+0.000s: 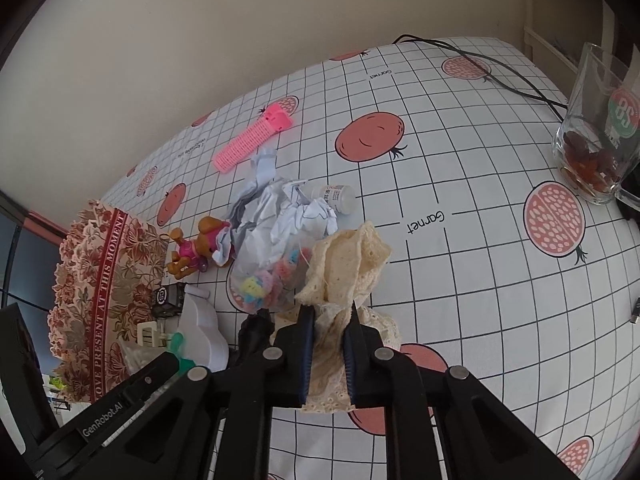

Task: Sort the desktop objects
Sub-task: 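Lift and carry the swab bag and lace cloth over the pink floral box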

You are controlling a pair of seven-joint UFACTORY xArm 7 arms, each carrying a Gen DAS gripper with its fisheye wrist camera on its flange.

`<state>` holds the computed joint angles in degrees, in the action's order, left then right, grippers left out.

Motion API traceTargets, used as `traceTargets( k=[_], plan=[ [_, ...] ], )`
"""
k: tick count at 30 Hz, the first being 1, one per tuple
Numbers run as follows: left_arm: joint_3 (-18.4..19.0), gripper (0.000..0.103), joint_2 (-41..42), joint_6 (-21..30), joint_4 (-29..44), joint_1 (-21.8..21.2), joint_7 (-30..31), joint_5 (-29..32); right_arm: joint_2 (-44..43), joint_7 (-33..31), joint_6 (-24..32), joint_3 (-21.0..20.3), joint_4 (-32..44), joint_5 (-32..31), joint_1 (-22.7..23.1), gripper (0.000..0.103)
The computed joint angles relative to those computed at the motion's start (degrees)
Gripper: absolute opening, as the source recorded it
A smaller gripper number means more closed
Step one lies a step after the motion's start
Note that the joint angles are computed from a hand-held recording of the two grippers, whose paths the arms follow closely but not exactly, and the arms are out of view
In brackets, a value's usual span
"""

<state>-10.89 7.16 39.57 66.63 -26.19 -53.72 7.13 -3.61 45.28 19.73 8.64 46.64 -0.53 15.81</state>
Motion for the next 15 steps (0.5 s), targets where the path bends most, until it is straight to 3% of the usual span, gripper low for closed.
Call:
traceTargets(
  k=[15],
  plan=[
    [0.1, 0.029, -1.8, -3.8, 1.1, -0.2, 0.1, 3.3, -3.9, 5.4, -0.7, 0.5, -0.4, -3.7, -2.0, 0.014]
  ],
)
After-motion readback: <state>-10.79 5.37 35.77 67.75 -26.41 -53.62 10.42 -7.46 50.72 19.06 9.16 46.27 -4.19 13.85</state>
